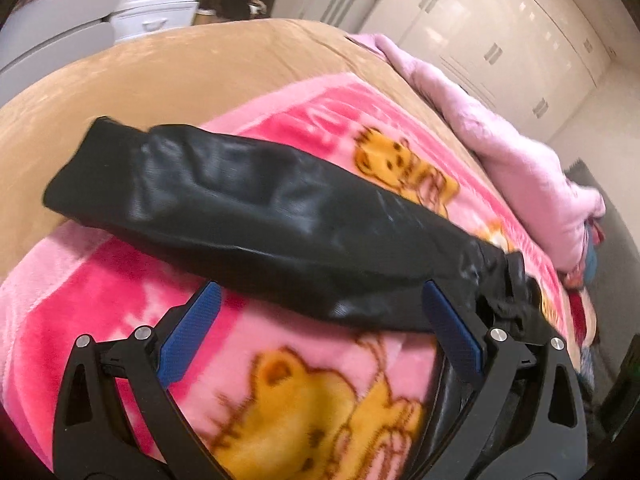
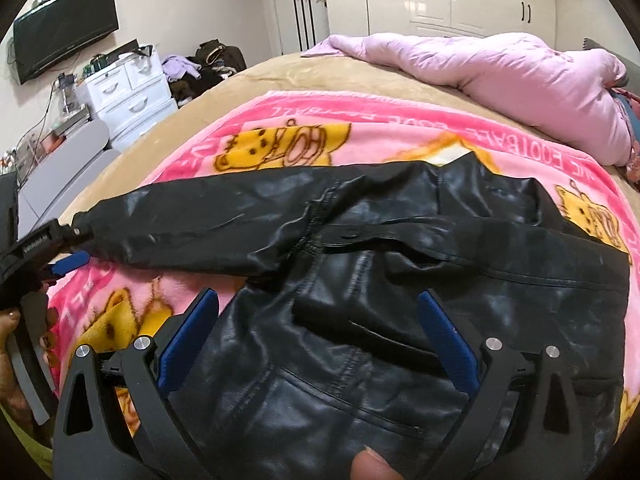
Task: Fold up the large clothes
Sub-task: 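Grasp the other jacket sleeve cuff with the left tool and lift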
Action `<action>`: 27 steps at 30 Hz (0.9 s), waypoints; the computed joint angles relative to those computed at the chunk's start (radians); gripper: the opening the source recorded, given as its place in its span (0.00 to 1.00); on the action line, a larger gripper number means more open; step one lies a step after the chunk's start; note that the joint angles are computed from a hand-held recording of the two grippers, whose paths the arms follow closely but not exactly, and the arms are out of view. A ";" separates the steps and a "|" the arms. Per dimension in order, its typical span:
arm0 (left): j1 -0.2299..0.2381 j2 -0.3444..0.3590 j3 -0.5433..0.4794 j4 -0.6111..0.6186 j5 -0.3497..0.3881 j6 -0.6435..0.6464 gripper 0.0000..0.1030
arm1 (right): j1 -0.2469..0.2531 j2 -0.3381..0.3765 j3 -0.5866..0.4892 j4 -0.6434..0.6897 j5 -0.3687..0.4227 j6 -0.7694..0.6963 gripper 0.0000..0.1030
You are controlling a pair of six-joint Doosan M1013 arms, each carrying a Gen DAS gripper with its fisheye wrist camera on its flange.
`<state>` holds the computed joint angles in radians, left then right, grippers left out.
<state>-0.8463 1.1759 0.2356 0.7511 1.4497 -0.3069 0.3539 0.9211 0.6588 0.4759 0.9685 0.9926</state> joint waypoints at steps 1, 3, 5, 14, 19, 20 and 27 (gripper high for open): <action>0.000 -0.026 0.053 0.005 -0.014 -0.037 0.91 | 0.003 0.004 -0.007 -0.005 0.006 0.003 0.96; -0.002 -0.056 0.116 0.017 -0.024 -0.086 0.91 | 0.013 0.011 -0.019 -0.028 0.011 0.015 0.96; -0.004 -0.086 0.176 0.026 -0.034 -0.145 0.91 | 0.018 0.019 -0.030 -0.036 0.015 0.025 0.96; -0.008 -0.169 0.354 0.035 -0.029 -0.387 0.91 | 0.035 0.071 -0.116 -0.044 0.081 0.051 0.96; 0.006 -0.212 0.457 0.019 -0.084 -0.505 0.91 | 0.056 0.097 -0.167 -0.062 0.115 0.030 0.96; 0.009 -0.221 0.480 0.017 -0.102 -0.532 0.91 | 0.062 0.102 -0.177 -0.066 0.118 0.019 0.96; 0.014 -0.226 0.523 0.096 -0.080 -0.648 0.91 | 0.072 0.121 -0.209 -0.070 0.134 0.021 0.96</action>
